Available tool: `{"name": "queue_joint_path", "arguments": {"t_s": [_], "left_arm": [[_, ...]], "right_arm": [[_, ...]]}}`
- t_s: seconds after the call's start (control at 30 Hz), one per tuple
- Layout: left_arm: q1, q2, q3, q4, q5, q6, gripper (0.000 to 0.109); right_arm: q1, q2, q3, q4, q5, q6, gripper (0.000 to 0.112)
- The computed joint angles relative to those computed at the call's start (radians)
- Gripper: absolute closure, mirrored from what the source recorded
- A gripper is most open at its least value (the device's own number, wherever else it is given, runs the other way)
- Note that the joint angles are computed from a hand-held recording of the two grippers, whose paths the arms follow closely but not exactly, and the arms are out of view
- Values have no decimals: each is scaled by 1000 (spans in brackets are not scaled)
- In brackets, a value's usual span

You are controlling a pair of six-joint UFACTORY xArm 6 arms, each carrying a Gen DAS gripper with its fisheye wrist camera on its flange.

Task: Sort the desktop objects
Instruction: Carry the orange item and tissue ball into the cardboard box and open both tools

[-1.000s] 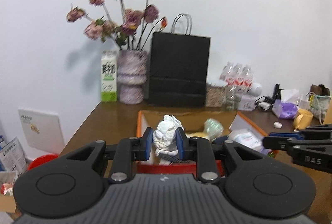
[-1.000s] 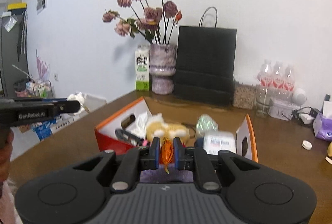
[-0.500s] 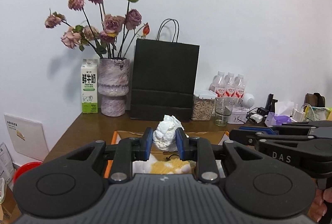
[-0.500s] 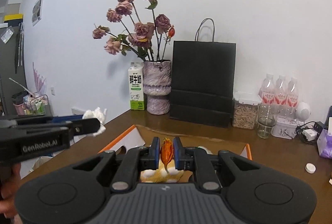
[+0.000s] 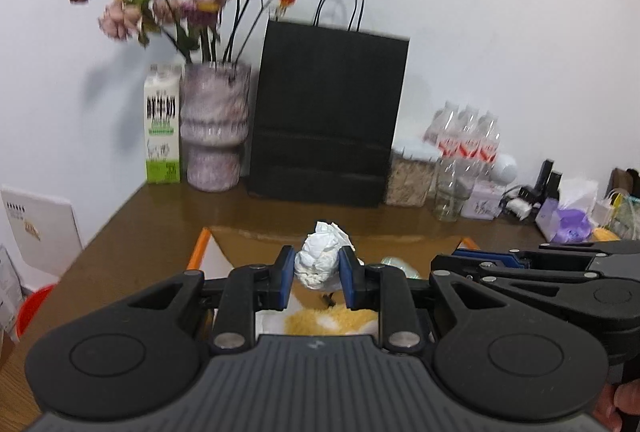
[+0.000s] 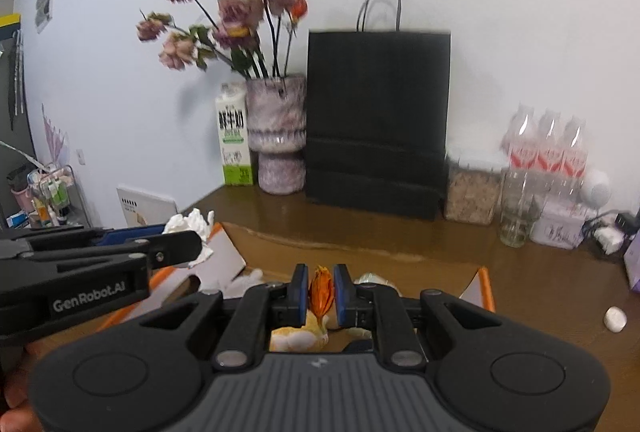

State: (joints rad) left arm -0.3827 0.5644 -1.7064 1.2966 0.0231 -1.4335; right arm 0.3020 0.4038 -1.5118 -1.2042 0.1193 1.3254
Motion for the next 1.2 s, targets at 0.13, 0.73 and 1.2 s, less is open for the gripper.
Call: {"name": "queue_joint_path", "arguments": {"t_s": [0.13, 0.73, 1.2], "left_arm": [[-5, 50, -14, -170, 18, 163, 84], [-11, 118, -33, -219, 50, 248, 80], [-56, 1, 6, 578, 284, -522, 6]], "right_arm": [[-2, 54, -20, 88, -4, -68, 100], [-1, 131, -48, -35, 15, 58, 93], [-2, 7, 14, -534, 74, 552, 9]]}}
